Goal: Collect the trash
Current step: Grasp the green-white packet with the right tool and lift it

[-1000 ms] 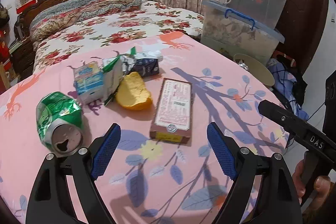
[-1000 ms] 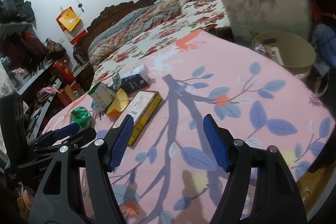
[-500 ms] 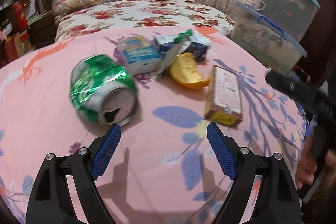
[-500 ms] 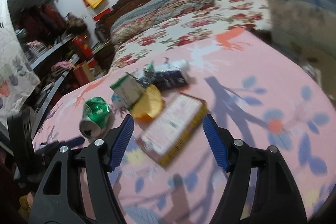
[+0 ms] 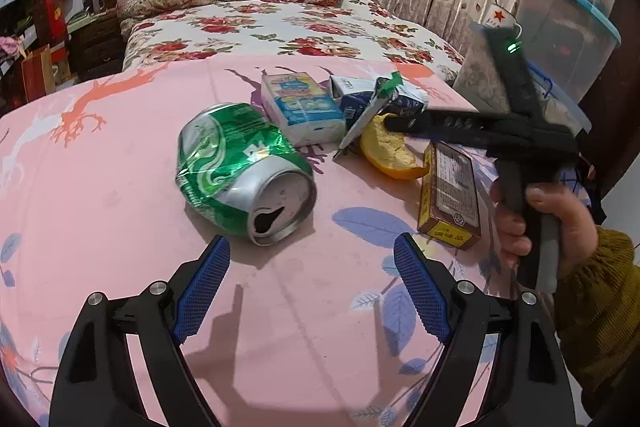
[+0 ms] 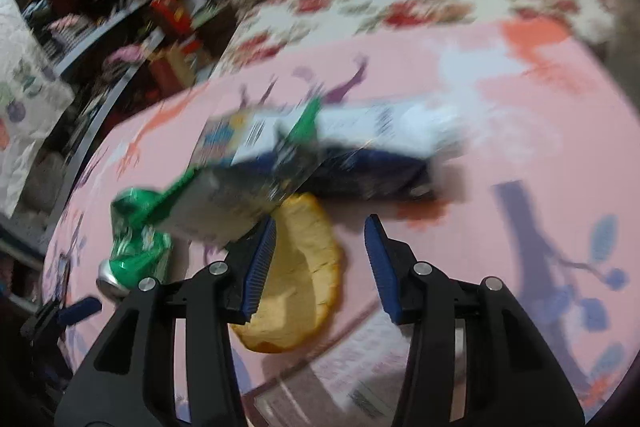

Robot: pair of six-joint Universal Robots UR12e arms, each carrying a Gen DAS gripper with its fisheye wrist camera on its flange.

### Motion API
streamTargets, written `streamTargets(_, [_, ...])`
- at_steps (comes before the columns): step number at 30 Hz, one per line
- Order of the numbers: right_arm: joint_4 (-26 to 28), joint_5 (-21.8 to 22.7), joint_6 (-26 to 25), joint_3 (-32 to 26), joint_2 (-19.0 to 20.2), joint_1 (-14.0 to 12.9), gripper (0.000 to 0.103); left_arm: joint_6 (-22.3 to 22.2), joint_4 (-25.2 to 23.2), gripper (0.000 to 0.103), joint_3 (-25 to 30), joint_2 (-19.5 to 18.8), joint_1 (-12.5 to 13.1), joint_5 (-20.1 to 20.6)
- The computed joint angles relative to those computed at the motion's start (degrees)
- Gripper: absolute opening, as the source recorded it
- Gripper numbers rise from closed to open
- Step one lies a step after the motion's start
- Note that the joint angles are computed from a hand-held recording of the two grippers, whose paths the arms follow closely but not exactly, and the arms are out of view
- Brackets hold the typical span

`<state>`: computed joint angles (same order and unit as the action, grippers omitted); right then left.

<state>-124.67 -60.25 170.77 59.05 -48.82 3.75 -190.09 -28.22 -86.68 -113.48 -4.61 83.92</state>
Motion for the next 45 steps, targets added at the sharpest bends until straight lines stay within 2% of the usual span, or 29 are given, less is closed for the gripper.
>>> streamTargets(1, [1.8,0.7,-2.2,-0.1,-0.3,0.1,0.048,-0.2,0.0,0.08,-0.1,0.1,0.2,-0.4])
streamTargets(2, [3.0,3.6,-5.1,0.9,-1.1,0.0,0.048,-0.5,-0.1,0.08,-0.1,0.1,0.3,-0.8])
streamTargets(4, [12.1,14.0,-14.2,2.5,-2.6,-0.6,0.048,-1.0,0.1,0.08,-0.3,0.3,0.8,-2.3])
streamTargets(5, [15.1,17.3,-19.3,4.1,-4.0,-0.8,0.048,-1.1,0.2,0.08,-0.4,0.3,1.0,-3.2])
streamTargets(6, [15.8,18.3,-22.7,5.6,-5.3,-0.9,0.048,-1.3,0.4,0.08,-0.5,0.4,1.2,-3.8])
streamTargets(7, [14.2,18.3,-23.7,7.1,-6.4,-1.1,0.048,-1.4,0.6,0.08,-0.6,0.4,1.3,-4.3])
streamTargets(10, [6.5,17.0,-20.1,10.6,-8.4,-1.9,0.052,-1.1,0.8,0.08,-0.6,0.4,1.3,-3.9])
streamTargets(12, [0.6,14.1,-16.1,11.3,-8.6,-2.1,0.053,-1.0,0.5,0.08,-0.5,0.2,1.2,-3.7])
streamTargets(15, [-2.7,10.3,-12.3,9.4,-7.4,-1.7,0.059,-1.6,-0.5,0.08,-0.1,-0.2,1.3,-4.6])
streamTargets(19, [-1.2,8.1,-10.5,4.6,-3.9,-0.6,0.061,-1.0,-1.3,0.08,0.2,-0.4,1.1,-5.6])
streamTargets(21, [1.9,7.3,-9.1,1.4,-1.8,-0.1,0.061,-0.3,-1.4,0.08,0.1,-0.4,1.0,-5.8])
streamTargets(24, [7.0,8.3,-8.5,-2.6,0.8,0.3,0.061,0.0,-1.4,0.08,0.1,-0.4,0.9,-5.8])
streamTargets(28, [8.6,6.7,-8.5,-3.9,1.8,1.2,0.06,-0.7,-2.3,0.079,1.0,-0.9,1.2,-6.7])
streamTargets(31, [9.6,7.7,-8.5,-3.8,1.8,1.3,0.059,-0.3,-3.4,0.078,2.6,-2.0,0.9,-6.6])
streamTargets(32, [9.6,7.9,-8.8,-3.5,1.7,1.4,0.046,0.0,-4.2,0.076,3.5,-2.6,0.6,-6.3])
streamTargets(34, [9.8,9.2,-10.0,-3.0,1.4,1.4,0.029,0.5,-5.6,0.069,4.8,-3.5,0.6,-8.1])
streamTargets(37, [5.2,10.3,-9.3,-0.5,-0.2,1.1,0.013,0.9,-7.8,0.059,6.0,-4.3,0.5,-10.3])
streamTargets(40, [-4.3,9.1,-5.5,3.7,-2.7,0.3,0.013,0.9,-8.3,0.059,5.7,-3.9,0.4,-10.6])
streamTargets(42, [-10.7,9.6,-3.1,6.5,-4.2,-0.7,0.012,1.1,-7.4,0.063,5.1,-3.4,0.3,-10.1])
streamTargets(45, [-16.7,8.8,-0.2,9.5,-5.8,-1.7,0.012,0.7,-7.3,0.066,5.0,-3.2,0.2,-8.7])
